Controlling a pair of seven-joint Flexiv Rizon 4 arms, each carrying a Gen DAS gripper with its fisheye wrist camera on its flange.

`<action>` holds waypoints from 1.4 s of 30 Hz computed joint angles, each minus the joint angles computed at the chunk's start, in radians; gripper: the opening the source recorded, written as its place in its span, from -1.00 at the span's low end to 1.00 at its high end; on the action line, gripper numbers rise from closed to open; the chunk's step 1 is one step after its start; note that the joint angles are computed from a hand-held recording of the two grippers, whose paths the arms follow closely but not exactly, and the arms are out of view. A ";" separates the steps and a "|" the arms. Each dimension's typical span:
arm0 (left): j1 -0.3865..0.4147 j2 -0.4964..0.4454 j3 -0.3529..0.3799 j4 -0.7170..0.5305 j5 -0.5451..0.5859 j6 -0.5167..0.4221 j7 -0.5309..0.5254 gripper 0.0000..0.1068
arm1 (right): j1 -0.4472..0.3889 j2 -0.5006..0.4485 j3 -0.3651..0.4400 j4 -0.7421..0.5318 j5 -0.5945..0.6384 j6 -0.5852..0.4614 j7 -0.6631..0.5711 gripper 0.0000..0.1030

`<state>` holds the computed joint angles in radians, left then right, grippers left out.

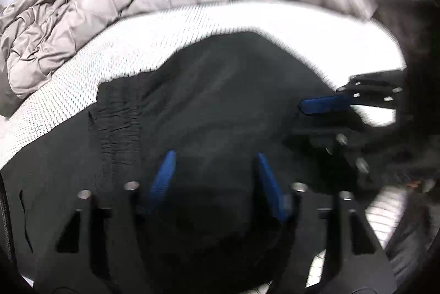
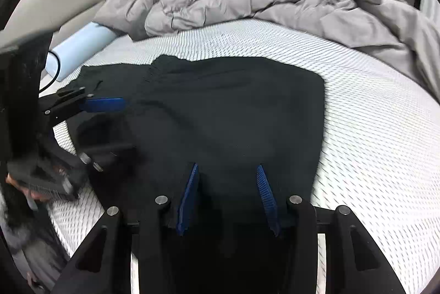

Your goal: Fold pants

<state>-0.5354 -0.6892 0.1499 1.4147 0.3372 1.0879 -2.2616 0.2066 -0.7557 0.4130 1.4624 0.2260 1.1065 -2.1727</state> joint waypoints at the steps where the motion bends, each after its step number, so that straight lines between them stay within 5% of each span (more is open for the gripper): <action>1: 0.015 -0.003 -0.014 0.005 -0.011 0.014 0.012 -0.04 | 0.000 -0.012 0.003 -0.021 -0.011 -0.044 -0.005 -0.12; 7: 0.064 0.046 -0.036 0.143 -0.071 0.160 0.051 -0.11 | 0.047 0.011 -0.094 0.041 -0.104 0.026 0.023 -0.13; 11: 0.030 0.073 0.002 0.162 -0.092 0.161 -0.001 -0.11 | 0.011 0.032 -0.065 0.070 -0.097 0.044 0.003 -0.13; 13: 0.054 0.068 -0.011 0.169 -0.103 0.277 -0.021 -0.08 | -0.014 0.033 -0.018 0.063 -0.068 0.080 -0.015 -0.13; 15: 0.027 0.027 0.034 0.100 -0.128 0.233 -0.035 -0.06 | -0.014 0.011 0.008 0.024 -0.047 0.093 -0.010 -0.09; 18: 0.070 -0.030 -0.005 0.029 -0.180 0.140 0.018 -0.09 | 0.058 -0.027 -0.066 -0.038 -0.103 0.042 0.091 -0.08; 21: 0.098 -0.034 -0.019 0.054 -0.195 0.154 0.048 -0.49 | 0.123 -0.055 -0.147 -0.049 -0.187 0.019 0.172 -0.09; 25: 0.128 -0.006 -0.043 0.120 -0.229 0.220 0.083 -0.54 | 0.178 -0.026 -0.281 0.018 -0.290 0.114 0.319 -0.08; 31: 0.044 0.004 0.068 0.095 -0.196 0.278 0.031 -0.39 | 0.034 -0.038 -0.084 -0.032 -0.208 0.136 0.278 -0.07; 34: 0.041 -0.054 0.098 -0.029 -0.196 0.103 0.022 -0.39 | 0.049 -0.062 -0.054 -0.059 -0.220 0.143 0.247 -0.07; 37: 0.081 -0.071 0.077 -0.036 -0.190 0.083 -0.020 -0.66 | 0.123 -0.107 -0.107 -0.106 -0.281 0.083 0.254 -0.07; 42: 0.088 -0.033 0.076 0.021 -0.156 0.120 -0.039 -0.68 | 0.197 -0.110 -0.262 -0.087 -0.363 0.127 0.406 -0.05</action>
